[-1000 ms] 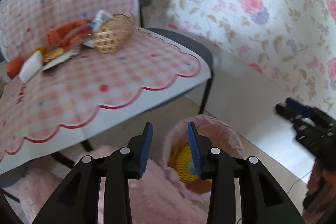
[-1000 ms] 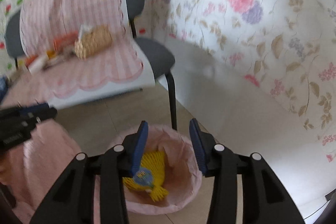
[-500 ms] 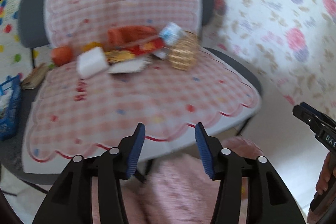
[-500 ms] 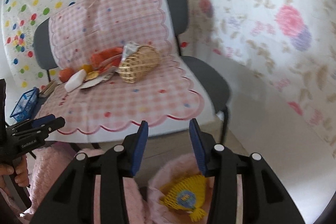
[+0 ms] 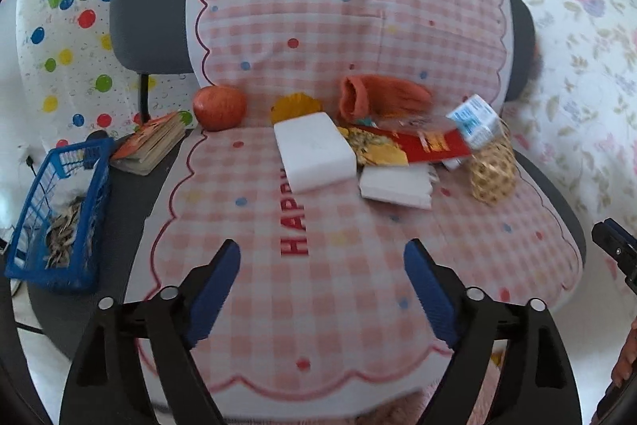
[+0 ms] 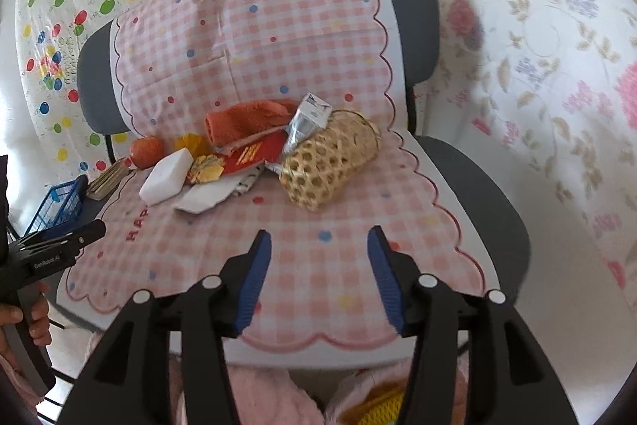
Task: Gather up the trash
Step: 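Return the left gripper to the chair and grasp the white foam block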
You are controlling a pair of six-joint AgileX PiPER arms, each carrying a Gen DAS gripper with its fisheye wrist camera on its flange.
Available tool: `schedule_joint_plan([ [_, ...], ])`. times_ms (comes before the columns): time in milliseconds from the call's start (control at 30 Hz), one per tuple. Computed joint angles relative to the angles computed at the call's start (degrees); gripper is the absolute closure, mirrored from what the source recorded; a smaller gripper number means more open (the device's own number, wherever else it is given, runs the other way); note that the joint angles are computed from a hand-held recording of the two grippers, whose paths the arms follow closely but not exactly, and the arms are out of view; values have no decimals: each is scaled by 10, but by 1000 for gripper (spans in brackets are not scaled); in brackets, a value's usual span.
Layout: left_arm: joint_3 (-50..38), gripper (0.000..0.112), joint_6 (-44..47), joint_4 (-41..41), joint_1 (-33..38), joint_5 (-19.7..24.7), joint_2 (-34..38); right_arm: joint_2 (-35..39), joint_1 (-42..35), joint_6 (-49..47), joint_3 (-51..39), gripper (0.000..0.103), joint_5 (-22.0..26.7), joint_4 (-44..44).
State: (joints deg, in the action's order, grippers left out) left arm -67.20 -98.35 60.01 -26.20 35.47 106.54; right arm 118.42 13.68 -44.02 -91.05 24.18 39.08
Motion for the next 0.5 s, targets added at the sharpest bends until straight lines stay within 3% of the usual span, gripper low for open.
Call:
schedule_joint_plan([
  [133,-63,24,61,-35,34,-11,46,56,12,75,-99,47,27,-65],
  [400,-268,24,259,-207,111,4,187,181,19,177,-328,41,112,-141],
  [500,-313,25,306,-262,133,-2,220,205,21,193,-376,41,128,-155],
])
